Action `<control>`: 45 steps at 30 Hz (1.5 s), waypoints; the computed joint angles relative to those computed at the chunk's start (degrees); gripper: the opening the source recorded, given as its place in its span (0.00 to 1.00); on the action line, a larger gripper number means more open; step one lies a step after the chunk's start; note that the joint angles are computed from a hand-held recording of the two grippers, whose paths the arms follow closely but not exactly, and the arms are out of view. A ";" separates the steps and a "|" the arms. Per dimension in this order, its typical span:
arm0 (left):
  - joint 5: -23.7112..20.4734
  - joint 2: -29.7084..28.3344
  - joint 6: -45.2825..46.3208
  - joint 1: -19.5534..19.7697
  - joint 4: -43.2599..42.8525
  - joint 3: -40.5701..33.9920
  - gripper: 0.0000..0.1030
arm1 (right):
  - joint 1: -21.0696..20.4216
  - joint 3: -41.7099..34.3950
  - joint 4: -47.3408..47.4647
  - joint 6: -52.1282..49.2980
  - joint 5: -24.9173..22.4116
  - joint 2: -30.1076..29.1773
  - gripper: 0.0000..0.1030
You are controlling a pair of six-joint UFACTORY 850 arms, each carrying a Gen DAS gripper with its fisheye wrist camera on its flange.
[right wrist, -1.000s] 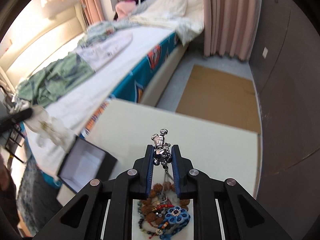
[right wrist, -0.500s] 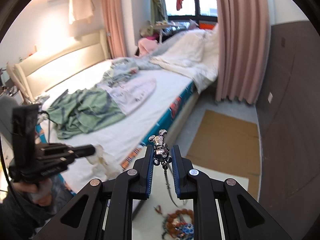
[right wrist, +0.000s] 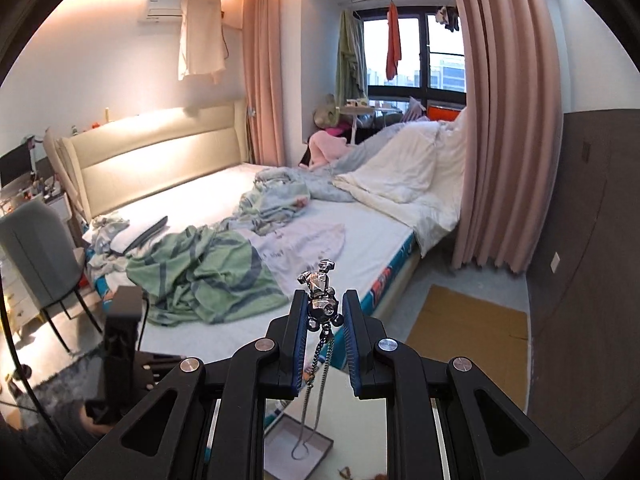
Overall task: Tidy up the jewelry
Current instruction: 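Lower the necklace into the black box and open the right gripper while the left holds the flower, then open the left gripper over the black box to drop the white flower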
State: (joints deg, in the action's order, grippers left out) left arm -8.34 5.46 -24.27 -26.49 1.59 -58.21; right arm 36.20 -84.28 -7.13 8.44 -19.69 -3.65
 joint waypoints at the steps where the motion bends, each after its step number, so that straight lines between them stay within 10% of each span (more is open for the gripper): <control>1: 0.10 0.10 0.10 0.16 -0.14 0.11 0.00 | 0.30 -0.76 0.37 -0.33 -0.09 -0.56 0.18; 26: -0.95 -1.17 15.74 2.05 -16.58 1.51 0.00 | -1.86 13.58 29.38 -15.92 0.85 -6.42 0.18; 33: -1.82 -2.17 19.07 1.24 -19.98 1.42 0.00 | -3.47 16.40 28.69 -9.83 -0.93 -6.16 0.65; 45: -4.84 -7.86 34.02 -1.19 -34.65 -2.22 0.00 | -8.33 30.32 20.92 5.63 2.98 5.77 0.69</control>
State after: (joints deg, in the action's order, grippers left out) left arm -13.18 -2.40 9.76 -27.68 -33.05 -60.43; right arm 27.88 -53.96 13.79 14.08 -16.71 2.13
